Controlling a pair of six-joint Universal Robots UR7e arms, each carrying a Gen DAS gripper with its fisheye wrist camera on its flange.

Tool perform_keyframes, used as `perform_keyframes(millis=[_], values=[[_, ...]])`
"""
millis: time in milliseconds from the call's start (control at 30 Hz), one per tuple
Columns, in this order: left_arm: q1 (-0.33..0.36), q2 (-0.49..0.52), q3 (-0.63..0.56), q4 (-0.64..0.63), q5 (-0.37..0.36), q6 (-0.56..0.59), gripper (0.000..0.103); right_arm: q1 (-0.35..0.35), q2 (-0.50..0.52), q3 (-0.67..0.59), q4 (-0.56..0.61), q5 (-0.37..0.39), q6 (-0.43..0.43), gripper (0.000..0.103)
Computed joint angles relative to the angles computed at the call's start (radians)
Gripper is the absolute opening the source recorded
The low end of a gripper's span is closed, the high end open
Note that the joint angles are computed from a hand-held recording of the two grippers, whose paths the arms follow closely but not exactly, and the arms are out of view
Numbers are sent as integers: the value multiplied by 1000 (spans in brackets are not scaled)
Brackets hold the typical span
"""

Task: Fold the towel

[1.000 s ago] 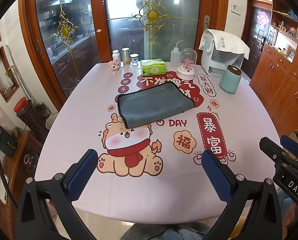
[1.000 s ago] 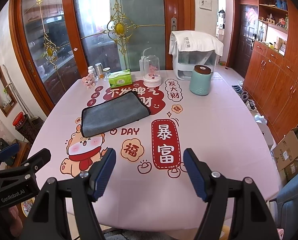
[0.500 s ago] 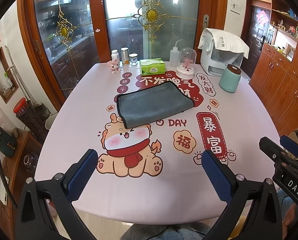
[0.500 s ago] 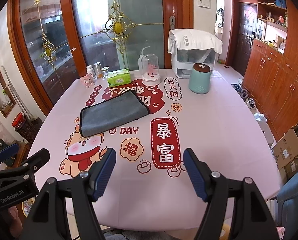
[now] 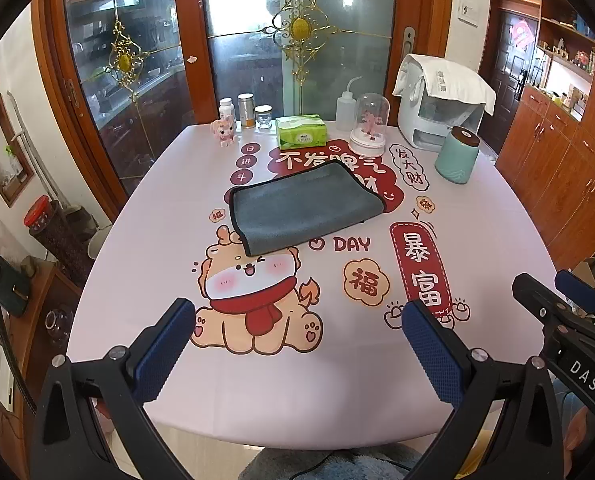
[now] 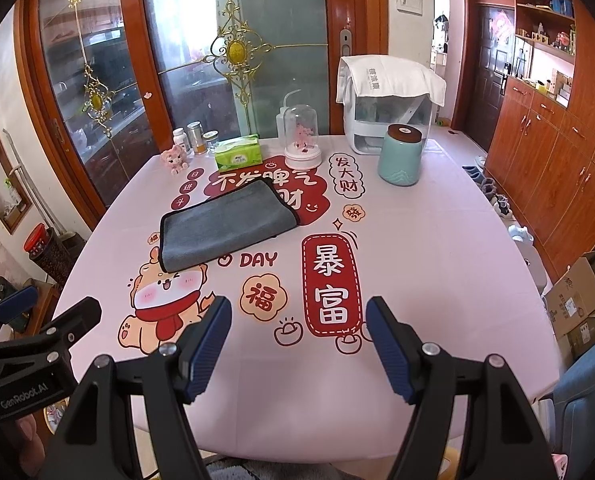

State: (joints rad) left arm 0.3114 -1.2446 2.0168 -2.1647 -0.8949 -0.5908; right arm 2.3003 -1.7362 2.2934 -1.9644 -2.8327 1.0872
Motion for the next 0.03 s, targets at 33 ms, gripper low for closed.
perform_keyframes(millis=[33], values=[[2, 1, -1, -1, -2, 3, 103, -1, 1, 0, -4, 1, -4, 70]])
